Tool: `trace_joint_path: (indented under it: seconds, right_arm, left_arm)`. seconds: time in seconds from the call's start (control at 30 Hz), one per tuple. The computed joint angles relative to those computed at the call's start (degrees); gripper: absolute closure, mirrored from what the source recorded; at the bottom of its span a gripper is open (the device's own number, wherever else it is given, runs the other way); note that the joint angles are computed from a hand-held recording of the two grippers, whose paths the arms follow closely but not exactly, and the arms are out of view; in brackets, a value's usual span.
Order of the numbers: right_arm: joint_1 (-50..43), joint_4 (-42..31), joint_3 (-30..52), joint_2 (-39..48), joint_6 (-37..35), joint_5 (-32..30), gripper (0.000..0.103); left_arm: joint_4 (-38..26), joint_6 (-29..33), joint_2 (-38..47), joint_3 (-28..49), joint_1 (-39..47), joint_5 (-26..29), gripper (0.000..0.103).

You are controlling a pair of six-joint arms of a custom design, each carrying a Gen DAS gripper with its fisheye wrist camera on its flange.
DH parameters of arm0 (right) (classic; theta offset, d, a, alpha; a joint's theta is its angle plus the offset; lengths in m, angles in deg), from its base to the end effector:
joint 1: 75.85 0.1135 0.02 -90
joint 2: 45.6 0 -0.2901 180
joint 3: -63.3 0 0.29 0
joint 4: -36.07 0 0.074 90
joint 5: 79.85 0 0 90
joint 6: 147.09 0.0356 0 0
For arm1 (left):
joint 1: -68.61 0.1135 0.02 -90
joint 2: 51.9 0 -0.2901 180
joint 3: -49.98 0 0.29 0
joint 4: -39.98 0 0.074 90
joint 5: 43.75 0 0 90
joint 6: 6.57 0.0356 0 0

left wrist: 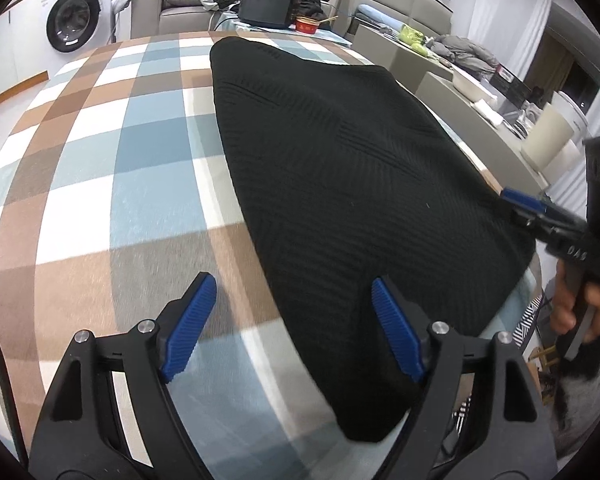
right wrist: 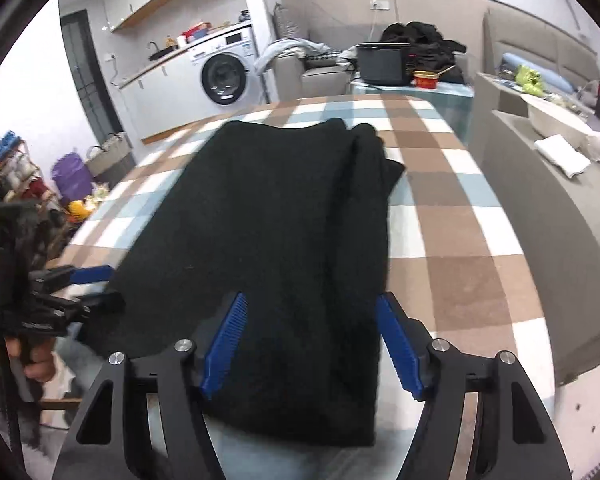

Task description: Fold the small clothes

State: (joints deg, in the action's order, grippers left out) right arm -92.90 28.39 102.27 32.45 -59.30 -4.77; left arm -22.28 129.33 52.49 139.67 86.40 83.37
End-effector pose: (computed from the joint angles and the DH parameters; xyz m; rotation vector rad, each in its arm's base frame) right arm 0.2506 -0.0673 0.1355 0.1828 2.3495 0.1478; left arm 0.3833 0.1004 0.2212 0.7152 2.4532 -0.5743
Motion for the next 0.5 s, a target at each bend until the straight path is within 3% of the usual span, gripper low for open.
trace_joint_path:
  seconds: [0.1,0.17,0.2,0.23,0.27,0.37,0.5]
  right_arm:
    - [-1.68,-0.30,2.58,4.46,2.13,-0.30,0.034]
    - [-3.55,0.02,5.41,9.22,2.89,-3.23,0.035]
    - [-4.17,-0.37,6.80,11.08,3.19,-4.42,0.042]
    - [-4.55,-0.57,7.77,12.39,3.38,-5.81,0.053]
    - [-4.96,-1.20,8.96,13.80,3.28,-8.35,0.058]
    - [-4.32,-2.06,10.72,15.53,2.08,-10.02,0.072]
    - [-3.17,-1.66,12.55,17.66,3.39,-10.61,0.076]
  left_arm:
    - [1.72,-3.09,0.92,0.86,-1.62,0.01,0.026]
    - [2.25,-5.19,2.09,1.93,-2.33,1.18,0.042]
    - [3.09,-6.53,2.33,2.07,-2.62,1.23,0.049]
    - [3.46,-7.60,2.91,2.60,-2.99,1.29,0.065]
    - [3.60,-7.98,3.34,3.00,-3.14,1.22,0.075]
    - [2.55,-8.52,5.42,5.34,-2.96,2.45,0.085]
    - [2.37,-8.83,7.09,7.87,-2.28,2.22,0.087]
